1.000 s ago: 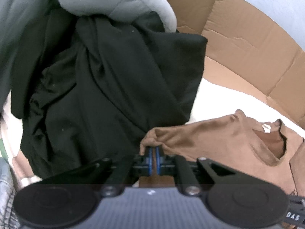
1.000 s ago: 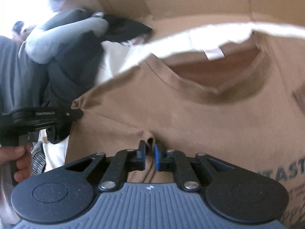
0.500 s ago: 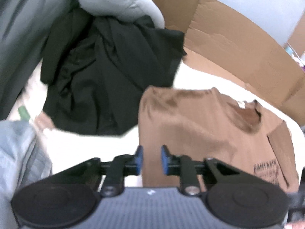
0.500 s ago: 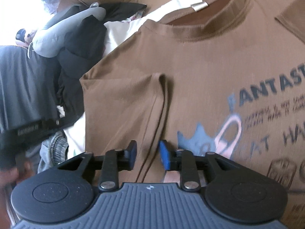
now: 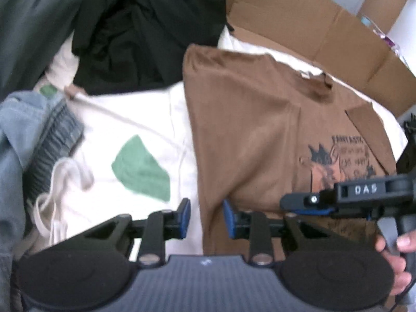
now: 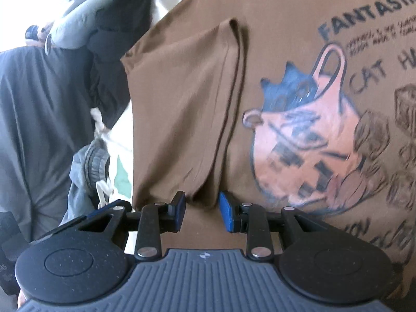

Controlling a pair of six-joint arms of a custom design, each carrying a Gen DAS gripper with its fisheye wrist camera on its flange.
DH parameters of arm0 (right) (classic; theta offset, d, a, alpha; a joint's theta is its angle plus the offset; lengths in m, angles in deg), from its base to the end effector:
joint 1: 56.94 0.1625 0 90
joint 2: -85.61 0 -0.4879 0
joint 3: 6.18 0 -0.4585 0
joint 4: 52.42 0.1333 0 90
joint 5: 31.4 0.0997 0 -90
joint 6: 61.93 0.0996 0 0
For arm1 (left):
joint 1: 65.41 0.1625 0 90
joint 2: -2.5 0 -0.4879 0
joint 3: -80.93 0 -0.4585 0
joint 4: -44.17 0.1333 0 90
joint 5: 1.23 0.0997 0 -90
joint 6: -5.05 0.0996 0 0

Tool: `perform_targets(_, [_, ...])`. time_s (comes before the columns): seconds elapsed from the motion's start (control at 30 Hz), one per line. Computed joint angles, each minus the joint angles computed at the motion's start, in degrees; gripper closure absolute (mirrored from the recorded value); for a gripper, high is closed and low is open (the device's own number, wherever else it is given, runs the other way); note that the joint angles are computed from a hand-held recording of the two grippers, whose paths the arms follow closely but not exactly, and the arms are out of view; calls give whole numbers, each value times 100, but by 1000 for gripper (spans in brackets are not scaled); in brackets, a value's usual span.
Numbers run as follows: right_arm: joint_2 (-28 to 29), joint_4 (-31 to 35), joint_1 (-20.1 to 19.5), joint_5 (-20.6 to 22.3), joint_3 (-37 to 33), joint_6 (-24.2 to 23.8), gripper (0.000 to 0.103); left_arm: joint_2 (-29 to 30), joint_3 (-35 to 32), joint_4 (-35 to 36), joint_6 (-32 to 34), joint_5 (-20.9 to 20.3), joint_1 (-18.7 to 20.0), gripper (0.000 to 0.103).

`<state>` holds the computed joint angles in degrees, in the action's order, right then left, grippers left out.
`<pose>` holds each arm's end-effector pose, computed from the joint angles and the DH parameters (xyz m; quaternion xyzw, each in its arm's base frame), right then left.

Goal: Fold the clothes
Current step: 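Open both tools and release the folded sleeve and side edge, then lift both open tools up and away from the brown T-shirt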

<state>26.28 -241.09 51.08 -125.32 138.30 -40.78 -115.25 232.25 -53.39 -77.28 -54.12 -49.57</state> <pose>0.2464 -0.3487 0.0520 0.0311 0.9920 -0.1222 0.0074 -0.1489 -0.2433 0.2257 0.0056 0.9265 -0.2601 0.2720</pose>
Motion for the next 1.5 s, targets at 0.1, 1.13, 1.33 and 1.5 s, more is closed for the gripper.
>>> perform_targets(0.1, [64,-83,-8,71,13,155,67,3,12,86,26,-111,-51,75])
perform_targets(1.13, [-272,287,87,-590,-509,-1125,88,191,112,-735,-58,531,99,89])
perform_targets(1.33, [138,81,112,-741,-939,-1532,88,714,312,-1517,92,666,242,90])
perform_targets(1.5, [366,189,65,-992,-1185,-2051,85,920,319,-1263,-18,515,51,89])
